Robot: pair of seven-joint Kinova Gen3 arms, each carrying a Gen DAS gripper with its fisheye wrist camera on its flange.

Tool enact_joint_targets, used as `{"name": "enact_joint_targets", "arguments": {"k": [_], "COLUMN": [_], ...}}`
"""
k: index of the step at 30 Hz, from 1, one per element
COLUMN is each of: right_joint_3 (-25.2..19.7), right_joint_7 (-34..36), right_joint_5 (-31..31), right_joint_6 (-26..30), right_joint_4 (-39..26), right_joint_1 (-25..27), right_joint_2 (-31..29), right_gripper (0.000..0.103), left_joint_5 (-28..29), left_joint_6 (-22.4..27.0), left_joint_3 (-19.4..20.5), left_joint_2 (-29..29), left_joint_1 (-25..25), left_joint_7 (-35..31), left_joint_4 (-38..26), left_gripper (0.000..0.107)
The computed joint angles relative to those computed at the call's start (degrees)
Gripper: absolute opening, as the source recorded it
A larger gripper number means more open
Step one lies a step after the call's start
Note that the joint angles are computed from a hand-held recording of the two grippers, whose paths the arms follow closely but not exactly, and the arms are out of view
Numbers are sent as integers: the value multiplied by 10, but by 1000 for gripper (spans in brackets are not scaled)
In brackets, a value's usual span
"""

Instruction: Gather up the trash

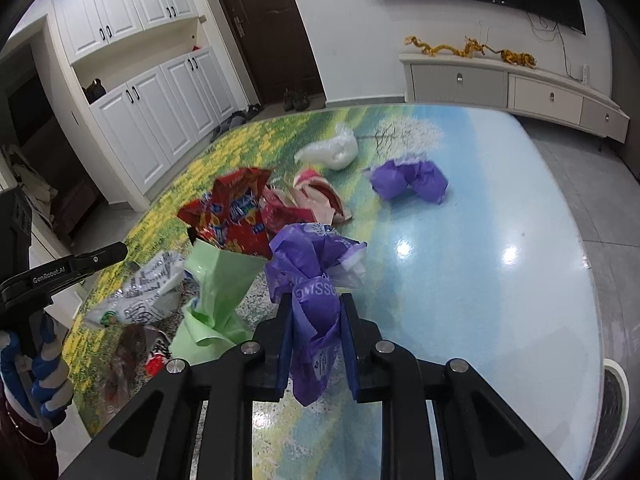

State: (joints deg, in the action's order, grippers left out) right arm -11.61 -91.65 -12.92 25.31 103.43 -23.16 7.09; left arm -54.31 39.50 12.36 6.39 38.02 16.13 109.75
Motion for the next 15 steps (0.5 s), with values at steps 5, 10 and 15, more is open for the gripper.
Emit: {"name": "enact_joint_targets", "arguments": {"k": [5, 10, 15], "right_joint_3": [1, 4, 6], "right_joint_7": [5, -1, -10], "right_joint_5": [-11, -12, -9], "right_joint_6": [-7, -8, -10], "right_joint_4": [16, 23, 29], "right_joint_1": [5, 2, 1], "right_joint_2": [-22, -30, -34], "right_gripper": [20, 20, 20], "left_joint_5": [36, 61, 48], "left_joint_6": [-35, -69, -56], "left_joint_3": [1, 4, 2], "left_joint_2": [-18, -20, -12], "left_joint_1": [-18, -31, -22], "left_joint_7": [-26, -39, -22], "left_joint_4": [14, 31, 30], "left_gripper": [4, 40, 54]}}
